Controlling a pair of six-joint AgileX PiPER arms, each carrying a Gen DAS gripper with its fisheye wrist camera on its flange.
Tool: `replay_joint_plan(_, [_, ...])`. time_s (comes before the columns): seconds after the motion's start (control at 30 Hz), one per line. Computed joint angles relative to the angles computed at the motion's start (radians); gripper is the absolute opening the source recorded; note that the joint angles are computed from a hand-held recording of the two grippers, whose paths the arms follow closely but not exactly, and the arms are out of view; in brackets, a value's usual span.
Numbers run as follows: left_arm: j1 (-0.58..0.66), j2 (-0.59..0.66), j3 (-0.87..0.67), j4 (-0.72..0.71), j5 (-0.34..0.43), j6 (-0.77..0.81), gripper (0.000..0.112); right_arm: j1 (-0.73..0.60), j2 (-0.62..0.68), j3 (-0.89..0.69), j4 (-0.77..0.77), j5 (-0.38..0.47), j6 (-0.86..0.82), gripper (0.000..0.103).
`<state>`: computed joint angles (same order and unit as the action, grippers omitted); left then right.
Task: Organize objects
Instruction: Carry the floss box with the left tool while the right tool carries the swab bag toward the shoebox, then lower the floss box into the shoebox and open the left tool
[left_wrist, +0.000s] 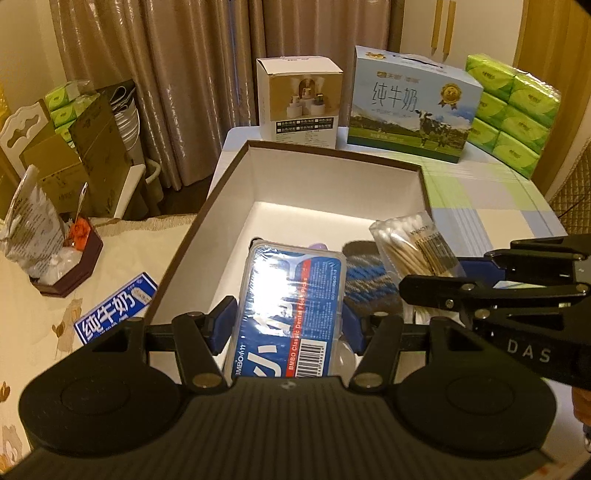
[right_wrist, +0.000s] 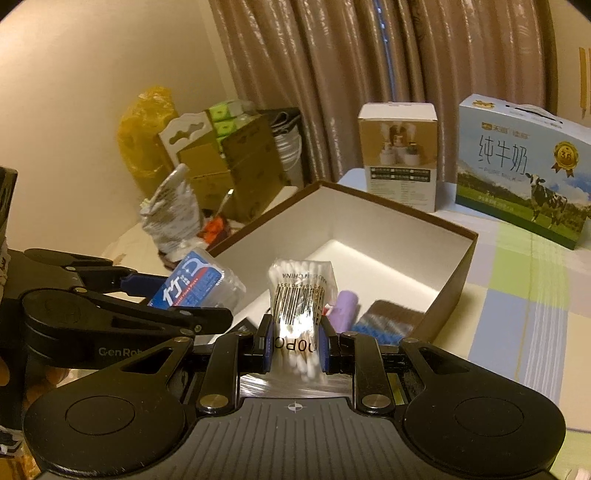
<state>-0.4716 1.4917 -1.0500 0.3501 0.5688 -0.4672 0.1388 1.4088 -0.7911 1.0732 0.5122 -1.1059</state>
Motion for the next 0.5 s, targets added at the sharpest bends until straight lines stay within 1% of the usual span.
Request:
replay_joint_plan(0.13, [0.032, 0.093, -0.079, -0.031, -0.016, 0.068, 0.055, 0.014, 0.095, -0.068, -0.027, -0.055, 0.024, 0.021])
replay_joint_plan(0.23, [0.056, 0.17, -0.149, -0.08, -0.014, 0.137, 0.055, 0.015, 0.166, -0.122, -0.046, -0.086, 0.039, 0.021])
replay_joint_plan(0.37, [0.078, 0.279, -0.256, -0.121, -0.005, 0.203, 0.055, 0.003, 0.253, -0.196, -0.082, -0.099, 0.078, 0.021])
replay_joint_plan(0.5, [0.099, 0.38, -0.363, -0.162, 0.012, 0.254, 0.055, -0.005, 0.313, -0.258, -0.137, -0.107, 0.144, 0.021])
